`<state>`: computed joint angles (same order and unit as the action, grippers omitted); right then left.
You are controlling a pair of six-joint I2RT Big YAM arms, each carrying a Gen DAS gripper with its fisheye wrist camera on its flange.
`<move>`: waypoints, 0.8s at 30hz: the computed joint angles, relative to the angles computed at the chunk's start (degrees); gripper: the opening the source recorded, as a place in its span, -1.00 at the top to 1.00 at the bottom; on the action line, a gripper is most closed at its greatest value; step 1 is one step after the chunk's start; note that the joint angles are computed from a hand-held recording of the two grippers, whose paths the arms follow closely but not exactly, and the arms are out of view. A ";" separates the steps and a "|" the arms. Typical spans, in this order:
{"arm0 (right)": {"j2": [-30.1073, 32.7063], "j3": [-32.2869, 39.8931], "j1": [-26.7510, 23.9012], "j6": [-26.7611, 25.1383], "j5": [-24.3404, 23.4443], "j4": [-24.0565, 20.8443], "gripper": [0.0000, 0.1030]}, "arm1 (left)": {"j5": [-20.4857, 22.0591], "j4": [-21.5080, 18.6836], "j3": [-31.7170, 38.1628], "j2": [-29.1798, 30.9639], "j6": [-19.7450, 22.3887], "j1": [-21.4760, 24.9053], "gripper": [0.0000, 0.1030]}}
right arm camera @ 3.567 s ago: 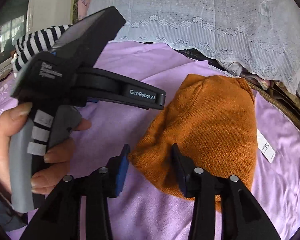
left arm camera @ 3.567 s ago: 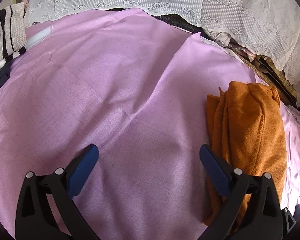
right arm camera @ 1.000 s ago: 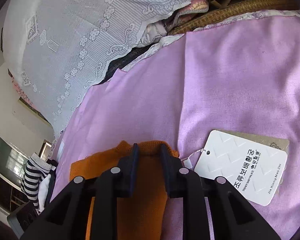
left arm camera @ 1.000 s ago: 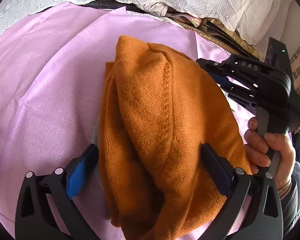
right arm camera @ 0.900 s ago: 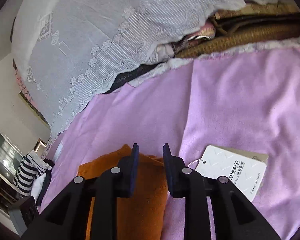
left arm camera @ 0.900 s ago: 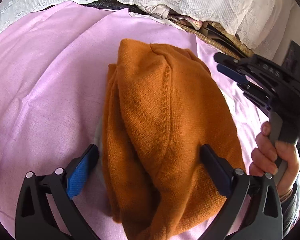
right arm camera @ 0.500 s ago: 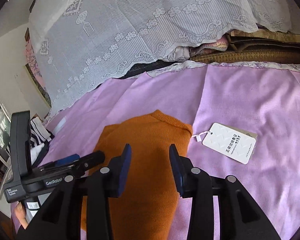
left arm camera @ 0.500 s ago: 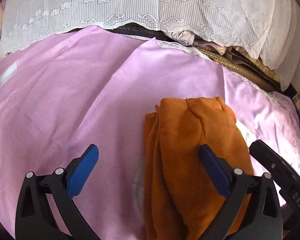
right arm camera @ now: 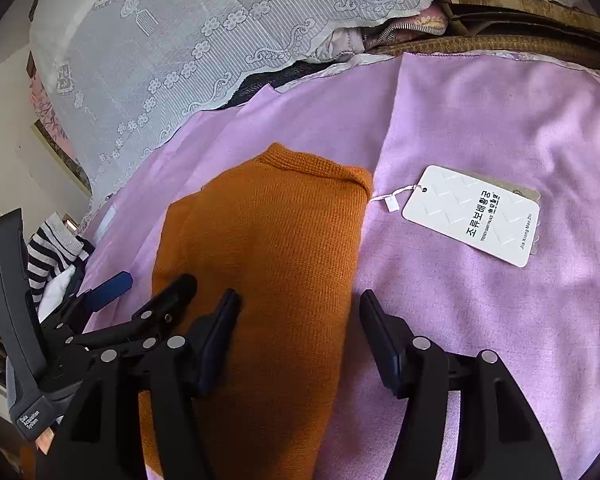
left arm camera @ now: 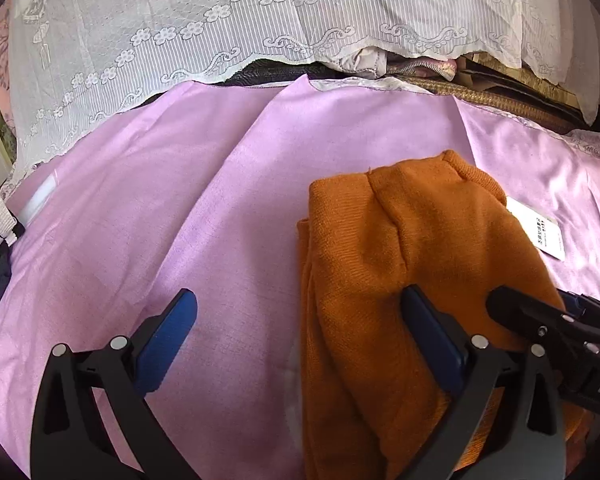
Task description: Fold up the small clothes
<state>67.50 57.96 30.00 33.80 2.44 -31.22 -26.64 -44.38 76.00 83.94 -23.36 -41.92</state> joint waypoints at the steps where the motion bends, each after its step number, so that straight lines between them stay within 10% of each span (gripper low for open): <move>1: -0.27 0.17 0.62 -0.47 1.41 -0.36 -0.21 | -0.03 0.21 -0.28 -0.29 -0.10 -0.02 -0.92; 13: -6.15 -1.28 7.25 -2.93 14.05 -2.15 -0.21 | -0.25 3.84 -5.58 -6.63 -2.02 -0.51 -0.92; 24: -5.74 -3.13 8.19 0.33 10.91 -4.16 -0.26 | 2.80 0.72 -6.89 -7.03 -3.39 -0.18 -0.92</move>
<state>61.75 54.83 38.19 34.13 13.35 -35.38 -23.84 -43.66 69.11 76.90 -26.75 -42.10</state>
